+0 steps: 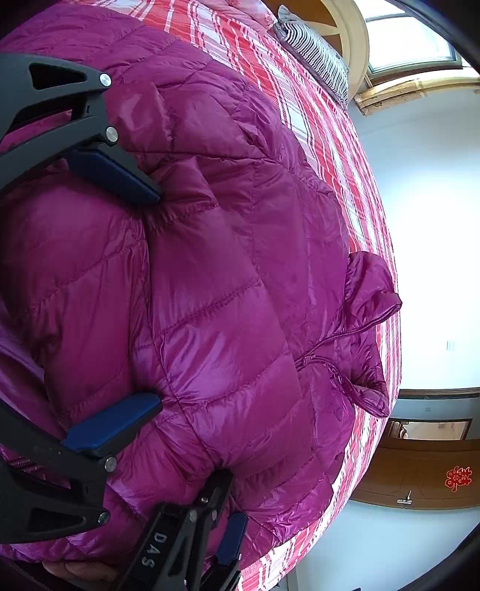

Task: Fold large clothes
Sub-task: 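Grasp the other sleeve cuff with the left gripper and lift it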

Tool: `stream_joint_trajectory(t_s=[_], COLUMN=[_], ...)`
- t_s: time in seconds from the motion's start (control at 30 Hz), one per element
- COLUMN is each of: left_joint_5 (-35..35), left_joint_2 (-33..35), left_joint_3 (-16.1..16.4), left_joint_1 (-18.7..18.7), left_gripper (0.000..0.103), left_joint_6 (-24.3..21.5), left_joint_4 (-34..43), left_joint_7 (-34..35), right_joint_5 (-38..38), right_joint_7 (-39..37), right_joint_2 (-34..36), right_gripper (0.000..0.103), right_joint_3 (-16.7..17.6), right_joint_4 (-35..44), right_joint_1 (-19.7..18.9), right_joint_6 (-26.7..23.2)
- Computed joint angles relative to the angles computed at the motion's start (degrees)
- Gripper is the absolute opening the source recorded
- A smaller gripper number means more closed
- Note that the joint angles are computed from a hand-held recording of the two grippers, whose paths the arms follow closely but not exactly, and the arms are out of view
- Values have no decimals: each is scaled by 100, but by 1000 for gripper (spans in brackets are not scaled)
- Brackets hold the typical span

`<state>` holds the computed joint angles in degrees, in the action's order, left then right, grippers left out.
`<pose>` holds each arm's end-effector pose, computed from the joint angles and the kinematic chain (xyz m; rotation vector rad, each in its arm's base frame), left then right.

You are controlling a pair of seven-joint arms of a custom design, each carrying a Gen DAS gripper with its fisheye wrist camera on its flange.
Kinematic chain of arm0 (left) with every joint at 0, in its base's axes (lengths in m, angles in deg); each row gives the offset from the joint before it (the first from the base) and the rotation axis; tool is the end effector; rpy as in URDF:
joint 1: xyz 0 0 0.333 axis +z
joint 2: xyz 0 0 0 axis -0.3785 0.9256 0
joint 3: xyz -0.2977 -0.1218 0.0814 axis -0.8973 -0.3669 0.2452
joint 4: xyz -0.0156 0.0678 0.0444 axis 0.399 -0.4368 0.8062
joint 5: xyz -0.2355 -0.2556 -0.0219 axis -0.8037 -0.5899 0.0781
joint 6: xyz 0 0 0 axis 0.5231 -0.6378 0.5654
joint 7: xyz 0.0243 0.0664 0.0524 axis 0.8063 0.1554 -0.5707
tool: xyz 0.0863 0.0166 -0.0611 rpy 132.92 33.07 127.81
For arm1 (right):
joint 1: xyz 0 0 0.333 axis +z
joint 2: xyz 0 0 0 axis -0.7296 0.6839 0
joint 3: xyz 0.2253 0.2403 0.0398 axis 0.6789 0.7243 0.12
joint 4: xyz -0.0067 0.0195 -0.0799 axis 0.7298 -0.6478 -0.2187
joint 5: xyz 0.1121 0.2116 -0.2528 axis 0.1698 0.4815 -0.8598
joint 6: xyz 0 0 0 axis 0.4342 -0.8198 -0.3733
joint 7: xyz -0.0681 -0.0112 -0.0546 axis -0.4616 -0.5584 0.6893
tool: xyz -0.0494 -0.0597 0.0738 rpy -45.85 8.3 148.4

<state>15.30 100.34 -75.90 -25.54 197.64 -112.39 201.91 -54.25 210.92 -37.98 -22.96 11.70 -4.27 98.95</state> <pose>0.6424 -0.2232 0.4886 -1.1380 2.3737 -0.8499 0.6249 0.4278 0.4564 -1.4157 2.2246 -0.8336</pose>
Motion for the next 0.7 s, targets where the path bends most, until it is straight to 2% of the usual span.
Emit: stream_joint_trajectory(t_s=[0.1,0.17,0.27,0.33,0.37,0.4,0.5,0.63,0.7], left_joint_5=[-46,-287,-807,-1560,-1819,-2006,-2218,-1942,-1880], left_joint_2=[-38,-107,-492,-820,-914,-1006,-1165,-1048,-957], left_joint_3=[-57,-241,-434,-666,-672,-612,-161,680,873], left_joint_1=[54,253,618,1102,1240,1361,1609,1714,1838], left_gripper=[102,102,102,102,102,102,102,102,102], left_joint_6=[-1,-120,-36,0,-40,-62,88,83,-100], left_joint_4=[-29,-39,-331,-525,-545,-555,-590,-417,-292], left_joint_7=[71,340,933,1726,1987,2200,2554,2294,2125], right_joint_5=[33,13,-41,-48,-54,-46,-45,-47,-47], right_joint_7=[-163,-112,-33,-97,-117,-153,-150,-186,-199], right_joint_2=[259,224,72,114,138,192,187,235,250], right_gripper=[66,66,66,66,66,66,66,66,66], right_joint_3=[-25,-51,-61,-57,-58,-56,-58,-64,-71], right_joint_4=[441,349,87,178,218,319,313,405,436], right_joint_1=[19,43,52,42,50,47,52,61,65], right_joint_6=[-295,-229,-98,-189,-236,-298,-297,-369,-389])
